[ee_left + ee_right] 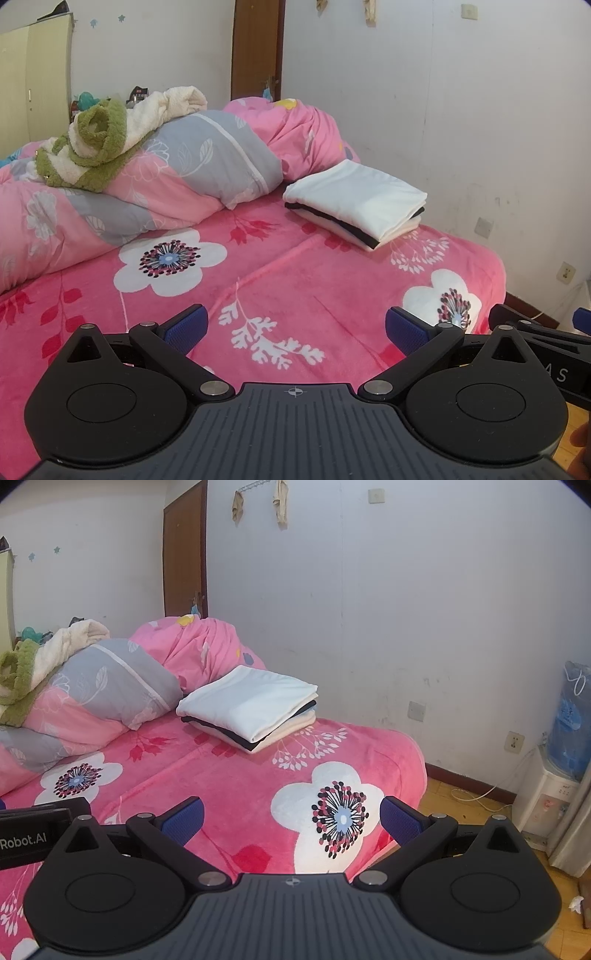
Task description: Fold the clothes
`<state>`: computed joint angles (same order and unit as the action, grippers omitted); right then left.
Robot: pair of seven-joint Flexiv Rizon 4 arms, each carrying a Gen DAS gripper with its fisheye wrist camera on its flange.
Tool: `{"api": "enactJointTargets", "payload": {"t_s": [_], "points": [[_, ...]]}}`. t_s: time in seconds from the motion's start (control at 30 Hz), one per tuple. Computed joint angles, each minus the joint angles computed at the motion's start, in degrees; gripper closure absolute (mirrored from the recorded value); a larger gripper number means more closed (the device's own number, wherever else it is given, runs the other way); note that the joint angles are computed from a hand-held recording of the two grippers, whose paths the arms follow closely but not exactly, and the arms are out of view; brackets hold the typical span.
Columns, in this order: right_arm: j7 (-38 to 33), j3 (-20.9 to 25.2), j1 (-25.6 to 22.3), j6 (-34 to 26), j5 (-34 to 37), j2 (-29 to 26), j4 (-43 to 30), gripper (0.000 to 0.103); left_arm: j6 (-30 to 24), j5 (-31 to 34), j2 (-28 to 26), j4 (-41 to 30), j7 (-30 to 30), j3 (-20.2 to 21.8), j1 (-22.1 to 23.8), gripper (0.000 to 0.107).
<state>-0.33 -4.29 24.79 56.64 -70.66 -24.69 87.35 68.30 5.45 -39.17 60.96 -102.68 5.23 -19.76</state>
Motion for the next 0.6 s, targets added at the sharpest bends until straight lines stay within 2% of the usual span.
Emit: {"api": "enactJointTargets", "payload": {"t_s": [0.6], "points": [[0.03, -0.13, 0.01, 0.22, 0.33, -0.32, -0.22, 0.000, -0.76, 0.08, -0.29, -0.69, 0.36, -0.12, 0.02, 0.004]]}}
